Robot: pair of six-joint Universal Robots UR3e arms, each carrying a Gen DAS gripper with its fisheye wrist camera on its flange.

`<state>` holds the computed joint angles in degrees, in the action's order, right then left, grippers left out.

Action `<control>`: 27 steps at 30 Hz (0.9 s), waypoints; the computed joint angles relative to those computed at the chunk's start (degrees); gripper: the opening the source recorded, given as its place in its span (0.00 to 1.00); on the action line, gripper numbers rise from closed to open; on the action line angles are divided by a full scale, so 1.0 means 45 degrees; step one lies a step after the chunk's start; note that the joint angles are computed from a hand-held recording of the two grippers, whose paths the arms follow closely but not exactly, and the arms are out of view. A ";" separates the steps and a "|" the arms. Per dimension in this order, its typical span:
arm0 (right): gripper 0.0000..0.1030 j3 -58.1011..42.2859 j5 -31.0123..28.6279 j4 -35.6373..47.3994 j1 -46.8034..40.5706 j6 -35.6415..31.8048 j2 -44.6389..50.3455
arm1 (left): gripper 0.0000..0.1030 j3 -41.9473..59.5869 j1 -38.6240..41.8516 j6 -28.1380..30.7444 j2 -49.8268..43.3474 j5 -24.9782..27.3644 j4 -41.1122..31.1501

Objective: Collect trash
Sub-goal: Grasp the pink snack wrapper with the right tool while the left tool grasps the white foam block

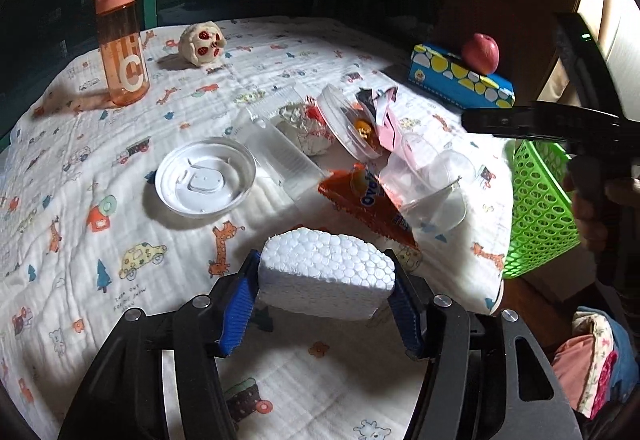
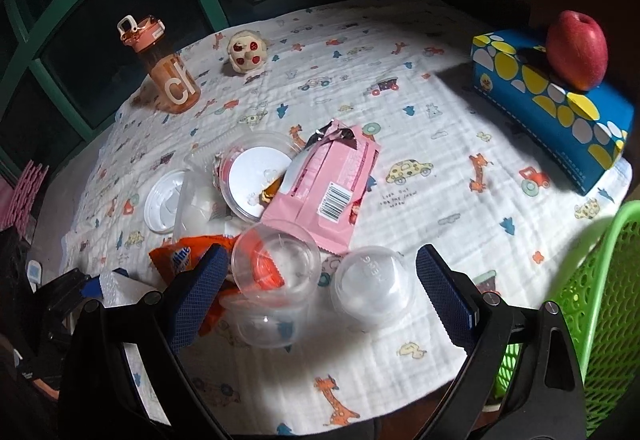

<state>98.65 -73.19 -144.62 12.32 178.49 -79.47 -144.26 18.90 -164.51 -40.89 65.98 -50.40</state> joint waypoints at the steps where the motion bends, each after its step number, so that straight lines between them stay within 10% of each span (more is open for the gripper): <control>1: 0.91 -0.0380 0.0174 0.0179 -0.0028 0.0089 0.0330 | 0.57 0.0104 0.0147 0.0032 0.0146 -0.0075 -0.0218; 19: 0.85 -0.8056 0.1348 0.3956 -0.0214 0.1751 0.6501 | 0.57 0.1356 0.1706 0.0525 0.0058 -0.0990 -0.1279; 27: 0.66 -0.8642 0.1758 0.4491 -0.0361 0.1707 0.6999 | 0.57 0.1438 0.1561 0.0206 -0.0628 -0.0939 -0.0697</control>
